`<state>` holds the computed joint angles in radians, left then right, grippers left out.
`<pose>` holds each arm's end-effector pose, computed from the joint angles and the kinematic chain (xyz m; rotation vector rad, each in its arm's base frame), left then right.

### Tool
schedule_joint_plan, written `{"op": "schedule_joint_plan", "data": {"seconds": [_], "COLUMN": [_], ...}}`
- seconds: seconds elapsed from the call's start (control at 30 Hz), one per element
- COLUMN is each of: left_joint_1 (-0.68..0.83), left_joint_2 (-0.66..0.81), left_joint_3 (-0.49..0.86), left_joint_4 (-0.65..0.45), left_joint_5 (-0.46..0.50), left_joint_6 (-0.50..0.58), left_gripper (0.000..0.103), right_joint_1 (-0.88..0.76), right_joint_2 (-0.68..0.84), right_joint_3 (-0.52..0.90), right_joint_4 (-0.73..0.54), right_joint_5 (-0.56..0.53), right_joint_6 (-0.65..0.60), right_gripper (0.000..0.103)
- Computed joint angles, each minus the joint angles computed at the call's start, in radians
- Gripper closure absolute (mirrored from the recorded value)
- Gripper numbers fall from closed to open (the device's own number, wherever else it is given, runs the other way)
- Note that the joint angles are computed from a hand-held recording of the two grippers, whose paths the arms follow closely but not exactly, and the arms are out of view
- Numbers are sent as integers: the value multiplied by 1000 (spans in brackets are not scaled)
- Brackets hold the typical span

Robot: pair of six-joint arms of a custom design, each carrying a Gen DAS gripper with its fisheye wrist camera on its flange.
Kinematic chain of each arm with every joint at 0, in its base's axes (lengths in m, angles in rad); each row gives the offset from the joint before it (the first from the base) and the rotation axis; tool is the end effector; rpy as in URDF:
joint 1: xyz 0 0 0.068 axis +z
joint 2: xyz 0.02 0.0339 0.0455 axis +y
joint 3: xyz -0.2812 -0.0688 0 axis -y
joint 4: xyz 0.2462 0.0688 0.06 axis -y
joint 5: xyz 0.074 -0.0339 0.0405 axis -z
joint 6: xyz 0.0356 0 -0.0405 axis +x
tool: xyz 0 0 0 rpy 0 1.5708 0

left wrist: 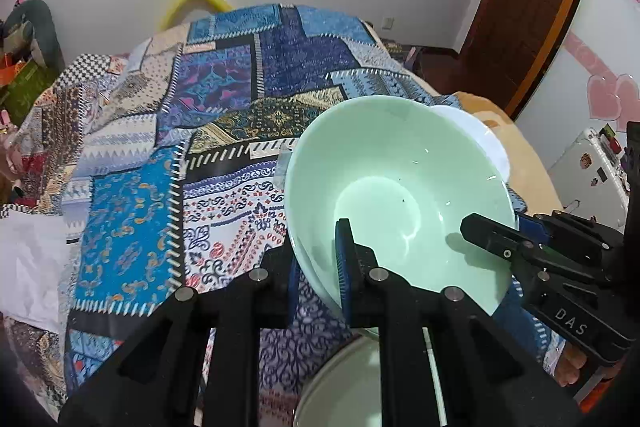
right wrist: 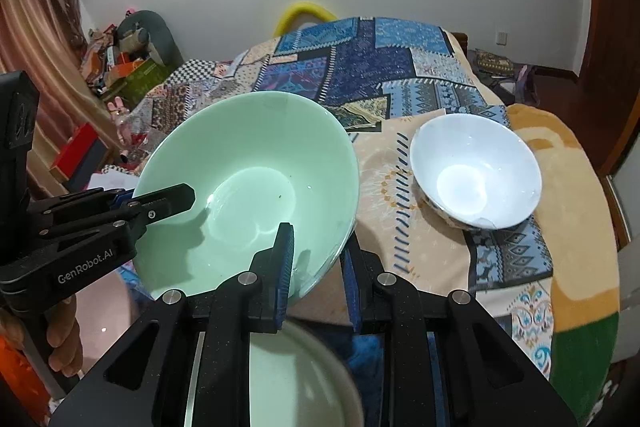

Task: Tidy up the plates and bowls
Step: 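Lift the mint green bowl with both grippers and carry it over the pink bowl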

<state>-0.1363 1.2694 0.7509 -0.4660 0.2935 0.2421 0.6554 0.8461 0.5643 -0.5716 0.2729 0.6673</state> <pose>0.2363 -0.0428 0.2221 0.5850 2.4567 -0.3321 0.1311 0.0887 0.2316 0.1378 2.3990 0.2926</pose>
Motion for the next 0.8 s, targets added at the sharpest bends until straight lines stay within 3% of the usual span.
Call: {"op": "schedule_joint_plan", "data": {"seconds": [0.43,0.8], "left_joint_1": [218,624], "left_joint_2": [-272,-350], "left_joint_3": [-20,33], "left_joint_4": [-259,-544], "left_joint_5": [135,330], "left_joint_6": [131,472], "left_gripper": [87,87], "right_joint_1": [342,569], "right_joint_2": [28,143], "right_joint_3": [90,160], "right_joint_4": [-130,-154], "right_joint_5": [224,342], "right_joint_6": [245,390], "right_gripper": [82,82]}}
